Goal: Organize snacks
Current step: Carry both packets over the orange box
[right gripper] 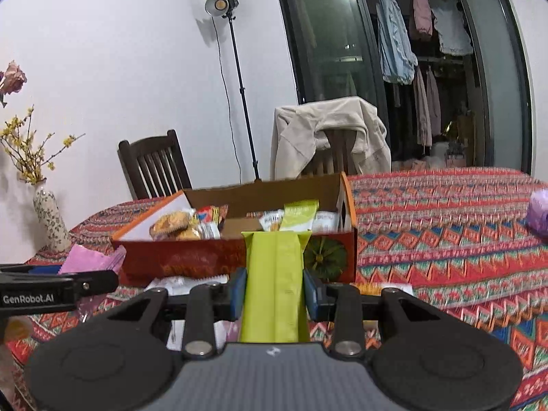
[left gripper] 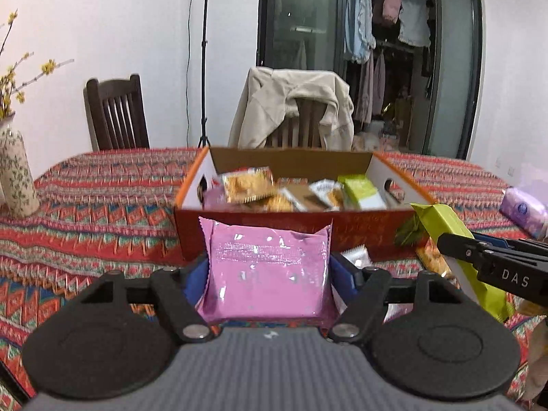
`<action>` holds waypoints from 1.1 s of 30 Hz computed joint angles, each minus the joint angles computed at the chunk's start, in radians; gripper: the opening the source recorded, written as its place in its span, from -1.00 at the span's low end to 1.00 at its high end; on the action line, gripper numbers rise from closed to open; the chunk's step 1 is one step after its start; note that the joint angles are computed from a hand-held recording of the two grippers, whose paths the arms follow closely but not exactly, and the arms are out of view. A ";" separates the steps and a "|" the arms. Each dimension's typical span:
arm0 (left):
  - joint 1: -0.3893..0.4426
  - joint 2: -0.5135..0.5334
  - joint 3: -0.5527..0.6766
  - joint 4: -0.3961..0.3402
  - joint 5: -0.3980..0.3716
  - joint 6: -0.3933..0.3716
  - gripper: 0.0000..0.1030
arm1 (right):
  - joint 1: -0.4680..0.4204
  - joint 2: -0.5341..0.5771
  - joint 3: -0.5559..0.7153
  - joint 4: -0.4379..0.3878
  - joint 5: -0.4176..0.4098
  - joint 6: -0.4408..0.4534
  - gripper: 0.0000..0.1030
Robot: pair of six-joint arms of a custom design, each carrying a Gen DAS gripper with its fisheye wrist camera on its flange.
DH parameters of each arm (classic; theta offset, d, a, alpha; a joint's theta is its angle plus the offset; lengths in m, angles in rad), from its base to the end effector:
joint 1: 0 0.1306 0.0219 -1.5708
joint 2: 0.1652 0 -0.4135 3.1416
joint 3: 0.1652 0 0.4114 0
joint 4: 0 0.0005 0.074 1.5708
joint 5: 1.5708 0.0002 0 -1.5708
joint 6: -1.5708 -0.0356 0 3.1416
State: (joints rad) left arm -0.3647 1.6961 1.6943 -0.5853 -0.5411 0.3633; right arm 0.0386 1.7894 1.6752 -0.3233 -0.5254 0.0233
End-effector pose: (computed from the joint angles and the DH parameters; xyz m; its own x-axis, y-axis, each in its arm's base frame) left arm 0.6030 -0.2111 0.4680 -0.4500 -0.1542 -0.8796 -0.2726 0.9617 -0.0292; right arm 0.6791 0.0436 0.4226 -0.4119 -0.0361 -0.9105 -0.4971 0.8463 0.1913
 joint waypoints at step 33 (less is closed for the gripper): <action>0.092 0.344 0.599 -0.158 0.048 -0.008 0.42 | 0.060 0.291 0.557 -0.148 0.079 -0.056 -0.34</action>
